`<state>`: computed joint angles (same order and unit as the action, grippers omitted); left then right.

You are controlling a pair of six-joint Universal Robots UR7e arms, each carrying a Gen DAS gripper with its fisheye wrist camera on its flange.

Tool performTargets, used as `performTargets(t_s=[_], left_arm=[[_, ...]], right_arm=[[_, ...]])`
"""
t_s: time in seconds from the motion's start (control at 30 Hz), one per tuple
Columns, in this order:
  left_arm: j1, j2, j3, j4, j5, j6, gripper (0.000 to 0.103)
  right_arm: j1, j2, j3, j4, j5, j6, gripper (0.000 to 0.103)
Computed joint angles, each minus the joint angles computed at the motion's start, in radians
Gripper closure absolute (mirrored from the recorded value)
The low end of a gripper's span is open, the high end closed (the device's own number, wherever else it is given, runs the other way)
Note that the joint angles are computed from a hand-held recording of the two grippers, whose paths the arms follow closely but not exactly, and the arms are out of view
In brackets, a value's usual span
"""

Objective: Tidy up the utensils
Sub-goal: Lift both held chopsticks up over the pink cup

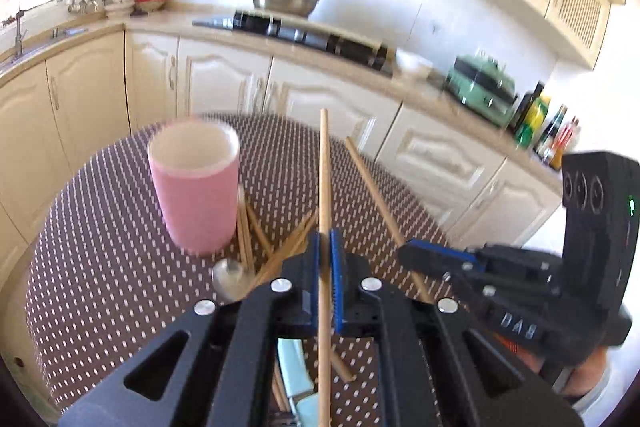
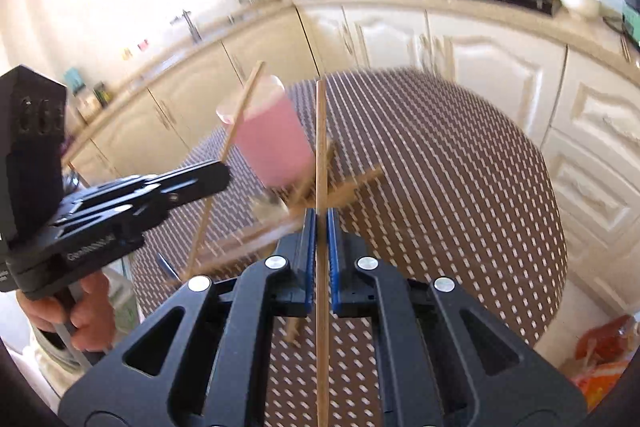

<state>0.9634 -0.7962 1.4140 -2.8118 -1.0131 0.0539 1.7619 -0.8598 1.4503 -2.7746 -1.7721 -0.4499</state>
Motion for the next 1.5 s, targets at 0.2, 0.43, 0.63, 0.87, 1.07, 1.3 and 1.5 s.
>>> performTargets(t_s=[0.2,0.43,0.63,0.87,1.07,1.3,1.5], left_arm=[[-0.005,-0.001,-0.033,-0.165,-0.009,0.071,0.097],[0.027,0.062,-0.164,-0.365,-0.059,0.154,0.097],[0.068,0.156,-0.312,-0.528,-0.119,0.217,0.097],[0.108,0.288,-0.522,-0.543,-0.117,0.275,0.097],[0.133,0.354,-0.61,-0.553,-0.115,0.296,0.097],[0.151,0.333,-0.55,-0.494,-0.096,0.257,0.097],[0.142,0.272,-0.42,-0.512,-0.077,0.262,0.097]], right_arm=[[0.028,0.061,-0.059,-0.129,0.103,-0.017,0.097],[0.064,0.2,-0.254,-0.21,0.231,-0.019,0.097],[0.074,0.349,-0.488,-0.203,0.287,-0.008,0.097],[0.065,0.49,-0.69,-0.228,0.308,0.025,0.097],[0.054,0.556,-0.776,-0.237,0.31,-0.001,0.097],[0.035,0.532,-0.71,-0.241,0.297,0.002,0.097],[0.032,0.45,-0.549,-0.315,0.278,-0.037,0.097]])
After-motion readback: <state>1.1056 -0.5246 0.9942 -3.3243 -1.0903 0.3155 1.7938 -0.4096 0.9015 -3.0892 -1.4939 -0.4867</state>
